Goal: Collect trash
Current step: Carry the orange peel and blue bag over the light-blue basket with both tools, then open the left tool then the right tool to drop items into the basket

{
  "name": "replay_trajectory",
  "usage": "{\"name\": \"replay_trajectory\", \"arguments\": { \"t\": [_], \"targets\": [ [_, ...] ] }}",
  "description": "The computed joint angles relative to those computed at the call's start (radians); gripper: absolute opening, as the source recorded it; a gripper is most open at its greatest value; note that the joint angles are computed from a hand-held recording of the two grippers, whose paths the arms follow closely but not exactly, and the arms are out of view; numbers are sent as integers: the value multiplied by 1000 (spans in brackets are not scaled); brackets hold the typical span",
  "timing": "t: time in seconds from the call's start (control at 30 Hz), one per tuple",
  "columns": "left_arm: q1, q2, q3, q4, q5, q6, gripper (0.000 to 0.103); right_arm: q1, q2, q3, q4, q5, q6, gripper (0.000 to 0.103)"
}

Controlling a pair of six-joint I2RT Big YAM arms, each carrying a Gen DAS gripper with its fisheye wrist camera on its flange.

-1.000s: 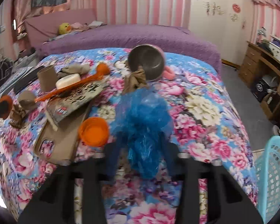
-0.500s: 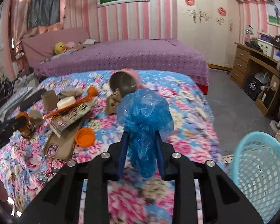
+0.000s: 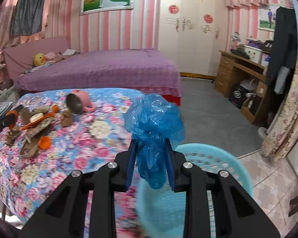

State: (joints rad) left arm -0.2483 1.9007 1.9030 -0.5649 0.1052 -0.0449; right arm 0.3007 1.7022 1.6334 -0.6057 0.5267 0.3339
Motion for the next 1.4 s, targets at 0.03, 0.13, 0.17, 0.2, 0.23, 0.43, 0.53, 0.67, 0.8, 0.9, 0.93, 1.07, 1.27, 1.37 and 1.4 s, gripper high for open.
{"name": "replay_trajectory", "arguments": {
  "t": [0.03, 0.13, 0.17, 0.2, 0.23, 0.43, 0.53, 0.67, 0.8, 0.9, 0.93, 1.07, 1.27, 1.37, 1.4],
  "targets": [
    [-12, -1, -1, 5, 0, 2, 30, -9, -20, -23, 8, 13, -4, 28],
    [-58, -1, -9, 22, -1, 13, 30, -36, -71, -89, 33, 22, 6, 28],
    [-70, 1, -8, 23, -2, 13, 30, -44, -84, -106, 38, 21, 10, 28],
    [-86, 3, -12, 29, 1, 9, 30, -57, -101, -132, 46, 20, 9, 28],
    [-100, 6, -14, 33, 7, 5, 30, -61, -107, -145, 51, 23, 6, 28],
    [-190, 47, 8, 20, 15, 9, 30, -105, -167, -253, 81, 33, 4, 28],
    [-217, 76, 41, -8, 51, -21, 30, -128, -201, -305, 90, 37, 11, 28],
    [-268, 96, 56, -5, 38, -11, 30, -168, -243, -374, 107, 23, 21, 28],
    [-324, 121, 75, -8, 8, 24, 30, -192, -268, -424, 123, 15, 38, 28],
    [-350, 142, 101, -24, 1, 36, 31, -209, -276, -449, 138, 5, 47, 28],
    [-356, 149, 110, -30, -1, 39, 32, -214, -278, -456, 143, 1, 50, 28],
    [-358, 167, 134, -37, -15, 24, 72, -225, -282, -474, 170, -6, 50, 28],
    [-333, 179, 149, -25, -59, 18, 85, -226, -267, -477, 211, -18, 42, 28],
    [-316, 170, 129, -2, -77, 10, 89, -222, -256, -475, 231, -18, 36, 28],
    [-311, 167, 123, 4, -86, 9, 91, -219, -249, -471, 236, -17, 34, 28]
  ]
}}
